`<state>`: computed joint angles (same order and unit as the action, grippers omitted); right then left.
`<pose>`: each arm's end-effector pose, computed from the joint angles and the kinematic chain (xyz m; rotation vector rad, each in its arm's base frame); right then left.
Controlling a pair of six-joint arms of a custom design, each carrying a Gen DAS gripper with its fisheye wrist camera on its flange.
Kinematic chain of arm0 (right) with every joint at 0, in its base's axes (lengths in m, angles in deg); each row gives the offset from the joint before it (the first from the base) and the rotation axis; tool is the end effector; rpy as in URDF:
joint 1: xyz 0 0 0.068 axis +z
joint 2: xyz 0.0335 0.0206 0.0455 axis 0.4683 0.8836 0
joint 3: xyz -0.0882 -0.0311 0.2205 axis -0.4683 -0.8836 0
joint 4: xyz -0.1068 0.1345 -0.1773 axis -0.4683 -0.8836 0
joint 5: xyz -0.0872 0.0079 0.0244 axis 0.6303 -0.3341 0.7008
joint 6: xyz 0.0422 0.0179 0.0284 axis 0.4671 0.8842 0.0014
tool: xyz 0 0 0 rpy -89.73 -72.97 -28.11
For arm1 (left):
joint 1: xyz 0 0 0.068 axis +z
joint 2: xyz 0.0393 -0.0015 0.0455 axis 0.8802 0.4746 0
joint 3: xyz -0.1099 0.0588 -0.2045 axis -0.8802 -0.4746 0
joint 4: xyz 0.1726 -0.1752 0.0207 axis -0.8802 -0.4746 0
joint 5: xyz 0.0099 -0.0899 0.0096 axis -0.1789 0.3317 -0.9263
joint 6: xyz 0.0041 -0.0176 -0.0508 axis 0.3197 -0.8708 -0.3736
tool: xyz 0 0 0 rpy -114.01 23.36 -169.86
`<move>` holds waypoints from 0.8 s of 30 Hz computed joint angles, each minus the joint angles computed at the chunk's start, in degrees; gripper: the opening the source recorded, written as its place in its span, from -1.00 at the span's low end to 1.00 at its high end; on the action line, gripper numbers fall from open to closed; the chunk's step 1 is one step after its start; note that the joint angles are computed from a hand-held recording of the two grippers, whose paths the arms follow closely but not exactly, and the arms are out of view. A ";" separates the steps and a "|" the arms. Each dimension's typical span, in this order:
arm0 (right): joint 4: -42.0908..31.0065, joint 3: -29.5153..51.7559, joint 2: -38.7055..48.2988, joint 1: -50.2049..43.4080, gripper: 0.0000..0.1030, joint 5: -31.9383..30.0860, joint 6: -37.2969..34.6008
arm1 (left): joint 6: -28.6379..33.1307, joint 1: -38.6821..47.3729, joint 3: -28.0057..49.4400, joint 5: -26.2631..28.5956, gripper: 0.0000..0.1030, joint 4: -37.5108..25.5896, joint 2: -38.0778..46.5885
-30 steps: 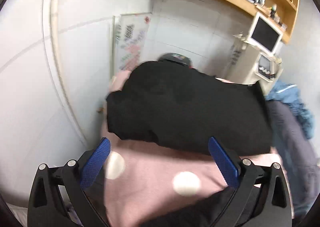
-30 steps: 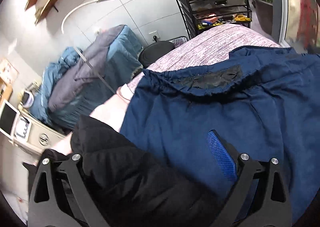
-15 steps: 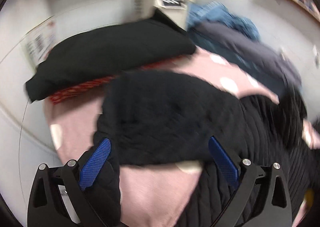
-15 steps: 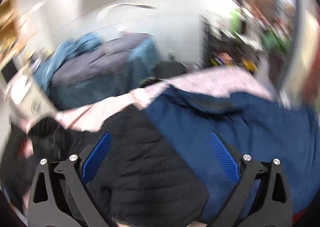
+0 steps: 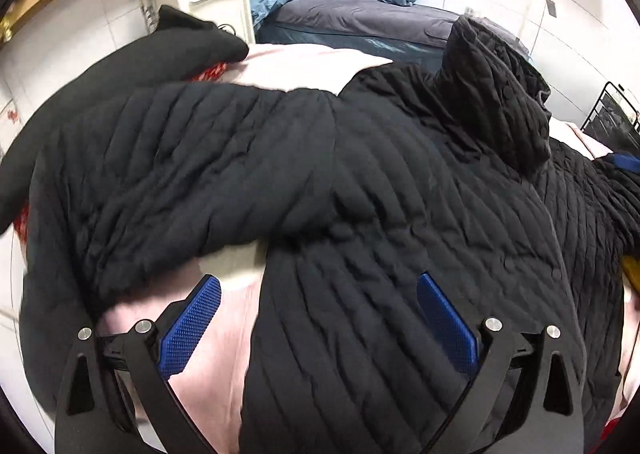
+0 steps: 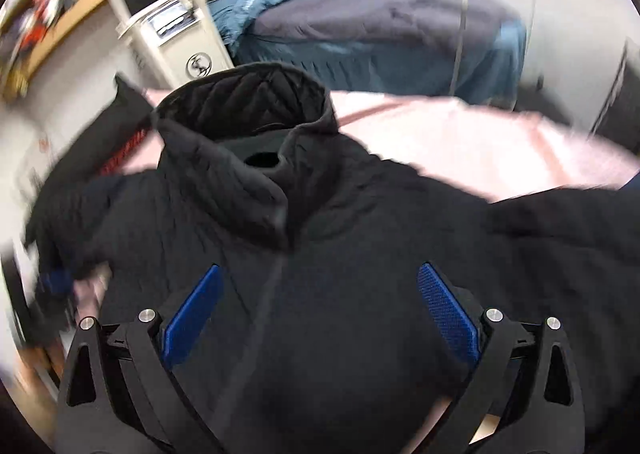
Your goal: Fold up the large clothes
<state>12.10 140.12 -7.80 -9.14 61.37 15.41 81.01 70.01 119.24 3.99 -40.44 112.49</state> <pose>0.1686 -0.1059 0.2943 0.3890 2.5026 0.3495 0.1633 0.0166 0.2459 0.3201 2.4966 -0.0622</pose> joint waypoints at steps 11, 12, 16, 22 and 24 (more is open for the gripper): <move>10.52 25.03 38.59 21.52 -0.84 10.22 22.45 | 3.94 18.70 -2.49 10.95 0.88 -7.54 -1.75; 10.52 28.39 41.01 21.80 -0.88 11.10 23.86 | 3.49 18.62 -2.32 11.50 0.88 -7.80 -2.01; 13.61 44.13 51.80 23.09 -1.00 19.44 30.33 | 0.86 13.37 -2.19 10.07 0.88 -7.53 -4.75; 14.33 47.59 56.87 23.15 -0.98 18.97 37.99 | -1.72 11.05 -6.06 6.81 0.88 -6.35 -9.35; 18.87 39.77 51.54 23.50 -0.57 18.73 36.93 | -2.66 10.56 -6.98 6.41 0.88 -6.47 -8.98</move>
